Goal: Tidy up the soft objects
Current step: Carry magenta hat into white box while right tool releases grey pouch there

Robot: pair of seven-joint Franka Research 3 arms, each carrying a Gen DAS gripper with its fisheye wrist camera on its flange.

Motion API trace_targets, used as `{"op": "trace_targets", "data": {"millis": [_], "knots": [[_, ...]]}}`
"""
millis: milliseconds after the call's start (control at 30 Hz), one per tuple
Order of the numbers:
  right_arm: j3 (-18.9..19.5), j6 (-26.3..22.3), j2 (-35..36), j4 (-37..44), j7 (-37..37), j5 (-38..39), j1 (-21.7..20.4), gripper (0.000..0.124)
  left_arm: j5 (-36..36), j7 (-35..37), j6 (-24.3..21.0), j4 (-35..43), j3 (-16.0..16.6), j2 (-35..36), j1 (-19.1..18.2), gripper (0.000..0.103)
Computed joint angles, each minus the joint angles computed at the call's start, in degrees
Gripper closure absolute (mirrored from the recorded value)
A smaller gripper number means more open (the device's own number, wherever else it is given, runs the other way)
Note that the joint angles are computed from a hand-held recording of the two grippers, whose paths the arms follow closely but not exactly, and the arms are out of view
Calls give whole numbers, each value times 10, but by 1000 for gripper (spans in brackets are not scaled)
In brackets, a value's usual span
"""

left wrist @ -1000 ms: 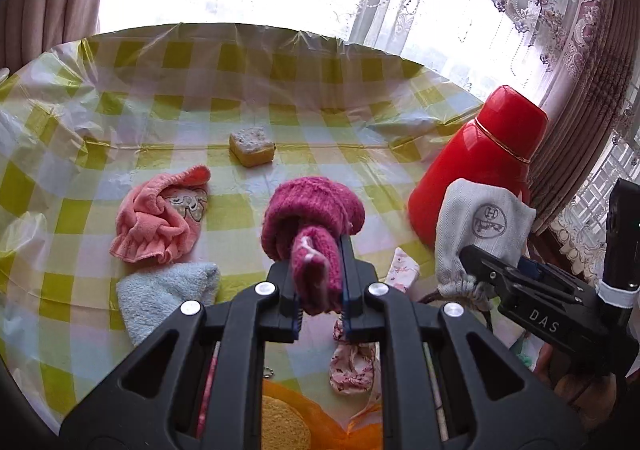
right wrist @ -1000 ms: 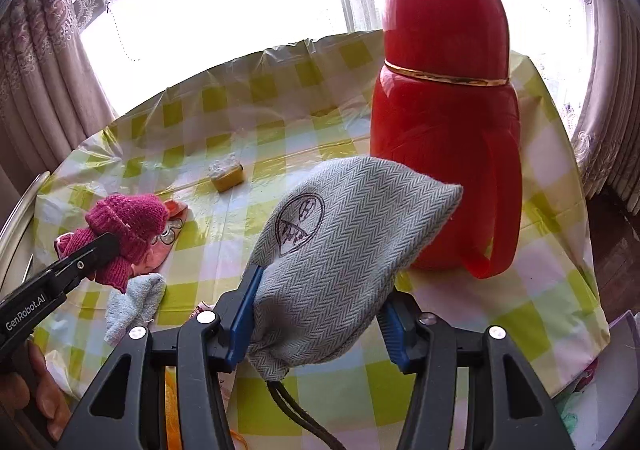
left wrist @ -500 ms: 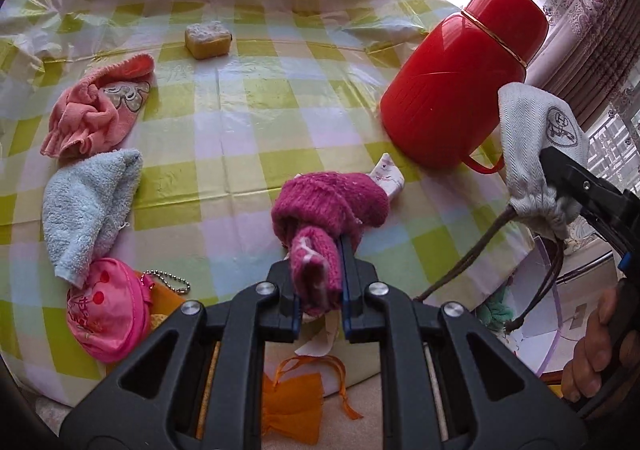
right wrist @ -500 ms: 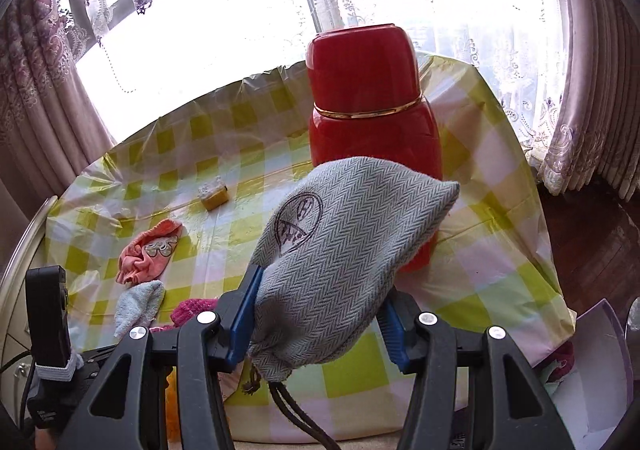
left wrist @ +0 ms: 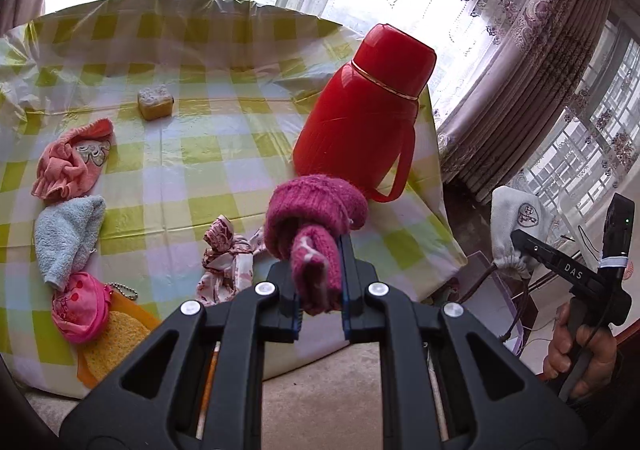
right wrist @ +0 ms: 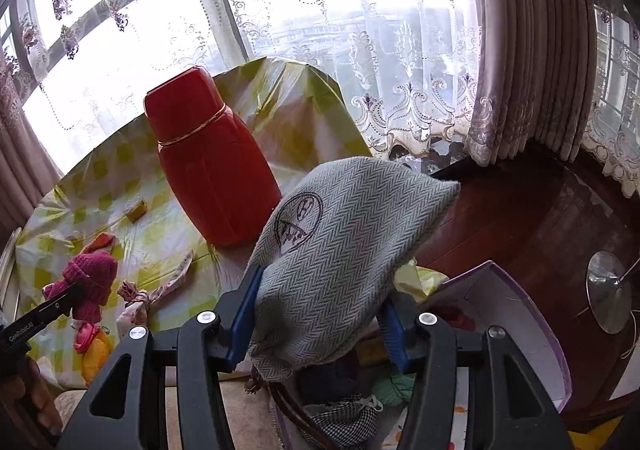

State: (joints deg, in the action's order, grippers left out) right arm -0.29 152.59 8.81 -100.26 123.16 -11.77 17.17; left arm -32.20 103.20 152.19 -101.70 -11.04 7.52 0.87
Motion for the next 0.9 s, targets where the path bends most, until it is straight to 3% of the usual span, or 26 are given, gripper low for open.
{"op": "trace_targets", "data": {"millis": [333,533,900], "knots": [[-1,-19,-88,-134,7,-6,-51,69,-34,42,-52,27,-33,13,-38,86],[5,-21,-122,-196,-1,23,-82,66,-13,42,-78,54,-46,30,-65,86],[6,-38,-144,-232,8,29,-123,61,26,32,-102,85,-60,49,-94,86]]}}
